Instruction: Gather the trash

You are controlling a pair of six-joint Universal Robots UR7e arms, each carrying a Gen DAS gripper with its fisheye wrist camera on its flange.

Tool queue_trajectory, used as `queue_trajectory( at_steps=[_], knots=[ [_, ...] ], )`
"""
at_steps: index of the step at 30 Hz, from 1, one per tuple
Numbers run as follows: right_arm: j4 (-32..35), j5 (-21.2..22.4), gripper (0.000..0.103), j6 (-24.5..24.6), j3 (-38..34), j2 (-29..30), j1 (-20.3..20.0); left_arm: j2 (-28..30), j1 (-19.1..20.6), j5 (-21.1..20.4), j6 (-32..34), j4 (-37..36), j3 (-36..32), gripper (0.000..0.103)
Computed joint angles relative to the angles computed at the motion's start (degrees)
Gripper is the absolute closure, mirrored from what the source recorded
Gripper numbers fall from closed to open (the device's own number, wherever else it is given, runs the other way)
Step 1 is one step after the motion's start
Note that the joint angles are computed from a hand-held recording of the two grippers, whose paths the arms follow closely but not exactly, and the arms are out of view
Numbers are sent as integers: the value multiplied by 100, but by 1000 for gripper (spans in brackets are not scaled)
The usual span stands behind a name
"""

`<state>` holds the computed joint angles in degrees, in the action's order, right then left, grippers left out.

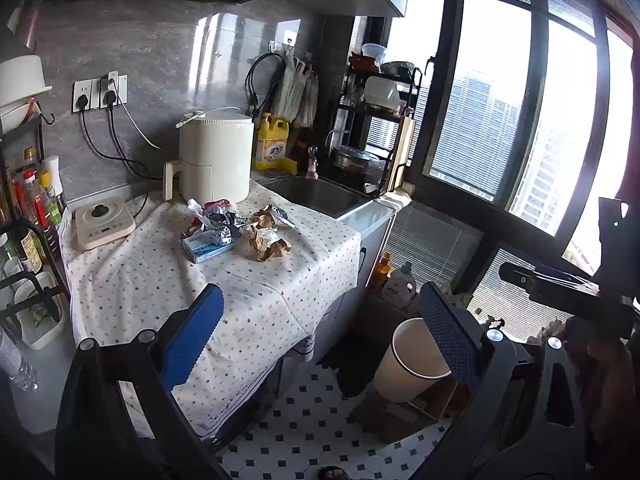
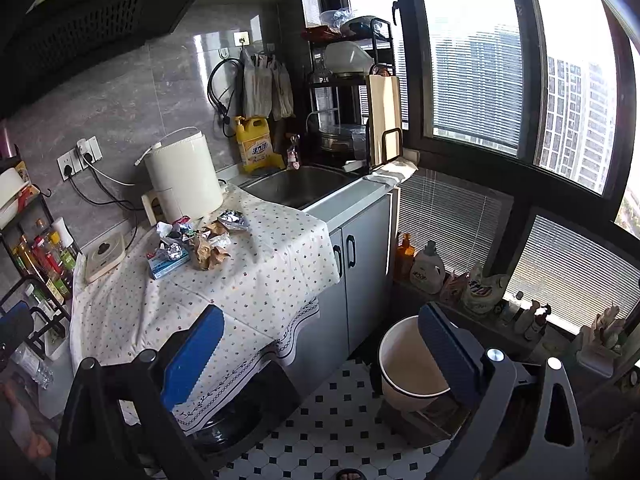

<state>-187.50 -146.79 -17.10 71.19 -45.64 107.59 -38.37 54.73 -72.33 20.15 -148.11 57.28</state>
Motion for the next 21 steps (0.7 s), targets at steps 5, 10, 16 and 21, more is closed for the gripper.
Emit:
queue_trajectory(
  at_steps=[5,10,16,21],
  knots=[
    [25,19,8,-8,-5,-1,-3,-21,11,-19,0,-23,22,6],
    [53,30,8,-14,-27,11,-4,-27,12,-21,-6,-30,29,6],
    [22,61,8,-68,-24,28,-3,-54,21,-10,-34,-56,85,6],
    [67,84,8,13,19,11,2,-76,35,-6,-31,-52,124,6]
  ],
)
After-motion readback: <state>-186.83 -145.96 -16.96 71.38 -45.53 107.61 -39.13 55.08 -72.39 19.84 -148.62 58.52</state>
